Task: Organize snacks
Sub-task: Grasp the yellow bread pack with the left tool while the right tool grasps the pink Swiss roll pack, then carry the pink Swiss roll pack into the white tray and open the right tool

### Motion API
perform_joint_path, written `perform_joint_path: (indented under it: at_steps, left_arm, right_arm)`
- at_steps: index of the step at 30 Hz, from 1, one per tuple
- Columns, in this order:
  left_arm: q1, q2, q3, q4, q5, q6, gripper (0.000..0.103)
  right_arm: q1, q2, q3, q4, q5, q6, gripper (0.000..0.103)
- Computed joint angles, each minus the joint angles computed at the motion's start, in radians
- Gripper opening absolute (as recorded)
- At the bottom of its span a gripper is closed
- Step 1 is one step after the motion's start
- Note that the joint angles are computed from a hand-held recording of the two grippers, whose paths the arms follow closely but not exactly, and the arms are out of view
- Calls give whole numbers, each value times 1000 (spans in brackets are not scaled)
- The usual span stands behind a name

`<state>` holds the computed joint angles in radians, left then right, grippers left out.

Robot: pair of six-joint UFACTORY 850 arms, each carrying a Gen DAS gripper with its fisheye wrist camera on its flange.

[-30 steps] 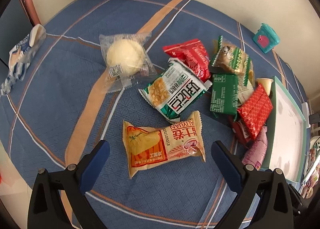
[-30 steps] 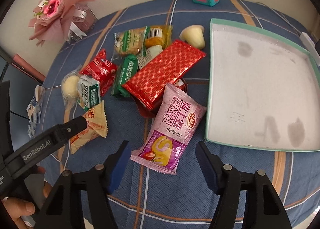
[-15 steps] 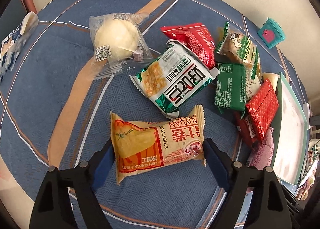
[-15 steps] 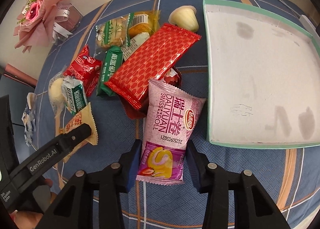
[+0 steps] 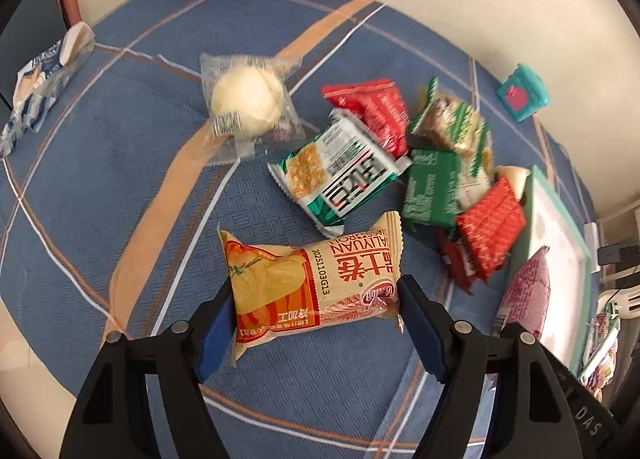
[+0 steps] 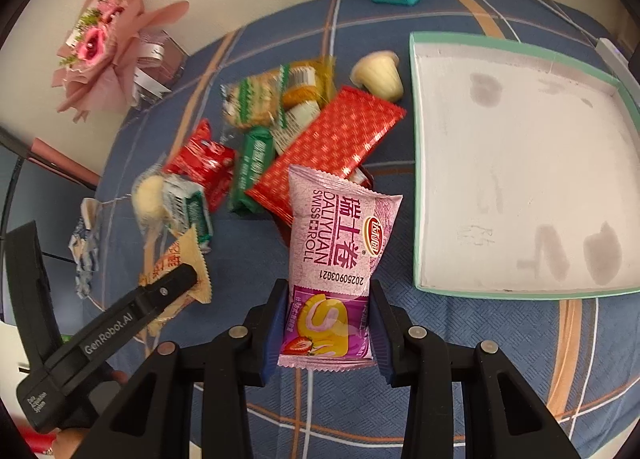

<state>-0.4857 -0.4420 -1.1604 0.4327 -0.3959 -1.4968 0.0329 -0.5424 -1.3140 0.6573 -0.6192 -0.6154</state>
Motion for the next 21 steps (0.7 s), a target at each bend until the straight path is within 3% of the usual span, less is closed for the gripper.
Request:
perform_joint_path:
  at_steps: [5, 11, 21]
  left_arm:
    - [-23, 53, 5, 131, -38, -108, 78]
    - [-46, 9, -106, 112, -113, -41, 78]
    - [-86, -191, -438, -25, -167, 216, 78]
  right_arm:
    - [-11, 49, 30, 85, 22, -89, 41]
    - [-29, 67, 35, 76, 64, -99, 41]
    - [-115, 26, -36, -183, 177, 229, 41]
